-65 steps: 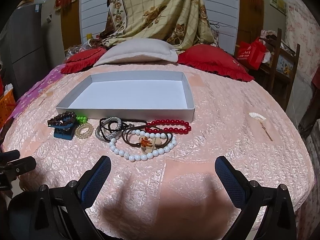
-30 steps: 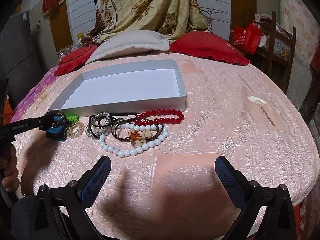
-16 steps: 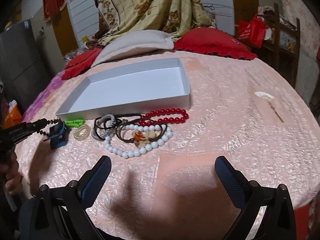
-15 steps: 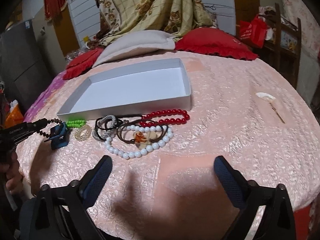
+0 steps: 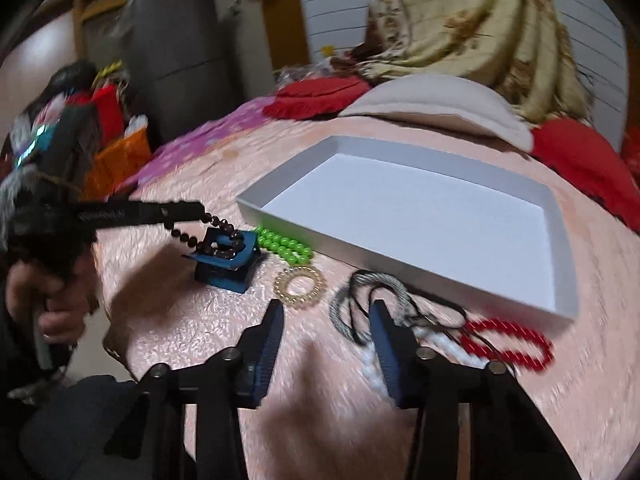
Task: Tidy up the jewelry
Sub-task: 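Grasp a black hair tie with the right tool while the left tool lifts the bracelet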
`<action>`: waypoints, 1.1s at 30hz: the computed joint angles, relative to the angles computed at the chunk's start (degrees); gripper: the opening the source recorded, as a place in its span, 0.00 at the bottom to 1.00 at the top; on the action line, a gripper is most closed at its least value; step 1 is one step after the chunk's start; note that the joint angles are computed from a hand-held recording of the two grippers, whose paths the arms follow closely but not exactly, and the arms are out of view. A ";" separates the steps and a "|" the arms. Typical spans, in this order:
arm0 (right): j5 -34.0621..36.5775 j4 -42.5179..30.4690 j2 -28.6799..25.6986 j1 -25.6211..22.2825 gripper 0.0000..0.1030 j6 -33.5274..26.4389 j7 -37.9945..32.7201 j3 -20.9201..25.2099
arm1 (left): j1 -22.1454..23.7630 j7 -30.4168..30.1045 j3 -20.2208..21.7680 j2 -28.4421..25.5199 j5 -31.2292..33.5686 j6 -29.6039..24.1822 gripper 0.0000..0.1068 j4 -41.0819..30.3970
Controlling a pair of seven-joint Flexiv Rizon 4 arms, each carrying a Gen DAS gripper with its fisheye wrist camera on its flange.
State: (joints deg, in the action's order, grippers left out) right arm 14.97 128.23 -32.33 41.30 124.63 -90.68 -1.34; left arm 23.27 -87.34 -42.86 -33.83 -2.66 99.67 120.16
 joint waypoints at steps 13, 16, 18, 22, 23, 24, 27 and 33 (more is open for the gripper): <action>1.13 -4.47 -1.62 2.75 0.03 -8.52 5.34 -5.49 | -1.60 0.87 1.12 0.44 -0.98 -0.96 0.09 -0.34; -1.50 -2.13 -0.84 -1.84 0.03 -1.84 8.84 -1.27 | -1.81 1.10 1.13 0.90 -1.22 -0.88 0.09 -0.23; -3.81 -0.06 -0.31 -7.24 0.03 4.49 10.93 3.69 | -1.98 1.21 1.30 1.11 -1.38 -0.94 0.09 -0.28; -8.34 4.09 0.37 -14.27 0.03 14.69 15.29 9.19 | -2.95 1.34 1.89 1.58 -1.79 -1.13 0.09 -0.46; -9.17 5.01 0.46 -15.28 0.03 16.54 16.22 9.80 | -3.14 1.40 1.97 1.70 -1.89 -1.20 0.09 -0.44; -10.19 5.74 0.58 -16.09 0.03 17.82 17.21 10.34 | -3.52 1.44 2.19 1.85 -2.04 -1.31 0.09 -0.51; -12.27 7.46 0.71 -17.57 0.03 21.01 19.62 11.08 | -3.81 1.72 2.11 2.14 -2.30 -1.31 0.09 -0.58; -17.55 10.60 -0.03 -21.30 0.03 28.24 24.97 12.20 | -4.05 1.99 1.83 3.24 -2.51 -1.20 0.09 -0.34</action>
